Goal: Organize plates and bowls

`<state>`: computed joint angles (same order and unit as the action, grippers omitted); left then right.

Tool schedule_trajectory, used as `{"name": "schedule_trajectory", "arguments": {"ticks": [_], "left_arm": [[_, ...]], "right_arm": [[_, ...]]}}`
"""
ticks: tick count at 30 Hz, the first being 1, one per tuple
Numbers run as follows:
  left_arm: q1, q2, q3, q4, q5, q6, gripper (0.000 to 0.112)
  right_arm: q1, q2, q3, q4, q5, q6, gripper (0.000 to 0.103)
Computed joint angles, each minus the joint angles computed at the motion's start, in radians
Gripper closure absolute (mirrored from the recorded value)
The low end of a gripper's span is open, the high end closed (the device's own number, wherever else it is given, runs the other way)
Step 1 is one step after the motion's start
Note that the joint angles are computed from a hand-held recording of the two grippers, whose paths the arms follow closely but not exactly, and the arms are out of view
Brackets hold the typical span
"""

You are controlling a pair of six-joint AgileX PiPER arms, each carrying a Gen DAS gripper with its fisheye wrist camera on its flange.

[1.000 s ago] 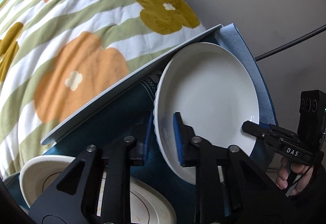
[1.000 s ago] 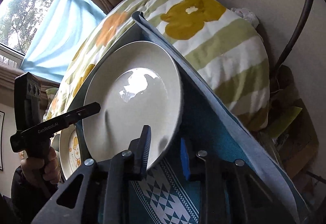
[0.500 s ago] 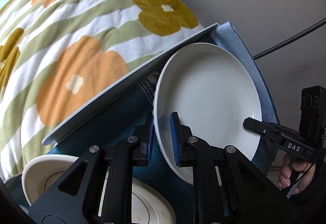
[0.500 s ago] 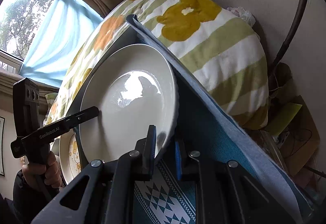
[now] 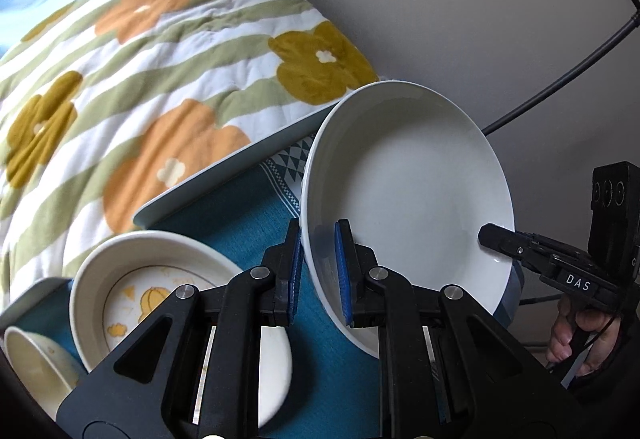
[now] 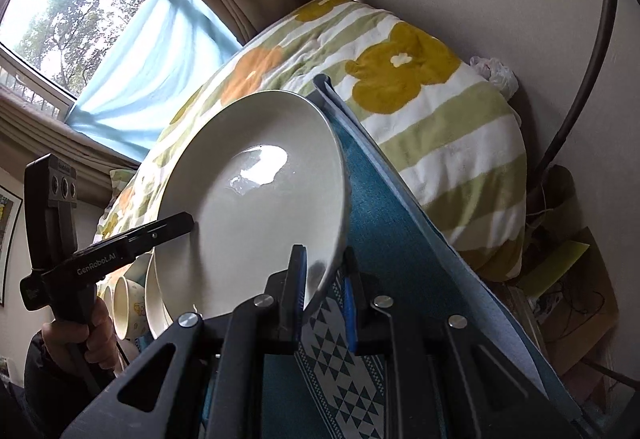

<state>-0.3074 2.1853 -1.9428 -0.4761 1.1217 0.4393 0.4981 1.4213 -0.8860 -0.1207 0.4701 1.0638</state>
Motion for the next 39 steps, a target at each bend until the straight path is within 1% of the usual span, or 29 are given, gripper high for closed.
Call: {"name": "schedule_trajectory", "arguments": {"ticks": [7,11,15,17,19,22,24,27,30,33,36,39], "left_arm": [[0.021,-0.345,0.405,-0.003,-0.157,-0.013,0.099],[0.06,-0.562,0.643,-0.009,-0.211,-0.028,0.099],[0.124,-0.79,0.876,0.0,-0.244,-0.049,0.099],[0.178,-0.904,0.979,0.005,-0.236,-0.055,0.099],[0.255,-1.012,1.072,0.008,-0.209,-0.053,0.099],[0.42,-1.139,1.179,0.003,-0.14,-0.002,0.099],[0.583,-1.196,1.235,-0.023,-0.071,0.102,0.099],[0.85,-1.22,1.296,-0.058,0.019,0.311,0.098],[1.018,-1.186,1.356,-0.068,0.013,0.472,0.097],[1.108,-1.064,1.389,-0.073,-0.04,0.568,0.097],[1.147,-0.958,1.396,-0.06,-0.096,0.622,0.096],[1.144,-0.886,1.387,-0.053,-0.15,0.647,0.096]], "right_arm": [[0.129,-0.12,-0.03,-0.062,0.112,0.015,0.088],[0.258,-0.177,-0.037,-0.122,0.165,0.076,0.088],[0.406,-0.19,-0.048,-0.181,0.202,0.149,0.088],[0.47,-0.183,-0.046,-0.197,0.196,0.172,0.088],[0.527,-0.156,-0.051,-0.192,0.171,0.174,0.088],[0.569,-0.089,-0.066,-0.135,0.111,0.122,0.088],[0.59,-0.032,-0.088,-0.095,0.076,0.084,0.088],[0.617,0.052,-0.128,-0.046,0.048,0.03,0.088],[0.632,0.143,-0.173,0.006,0.019,-0.029,0.088],[0.636,0.236,-0.23,0.055,0.016,-0.082,0.088],[0.64,0.323,-0.302,0.068,0.042,-0.111,0.088],[0.636,0.389,-0.373,0.068,0.076,-0.128,0.088]]}}
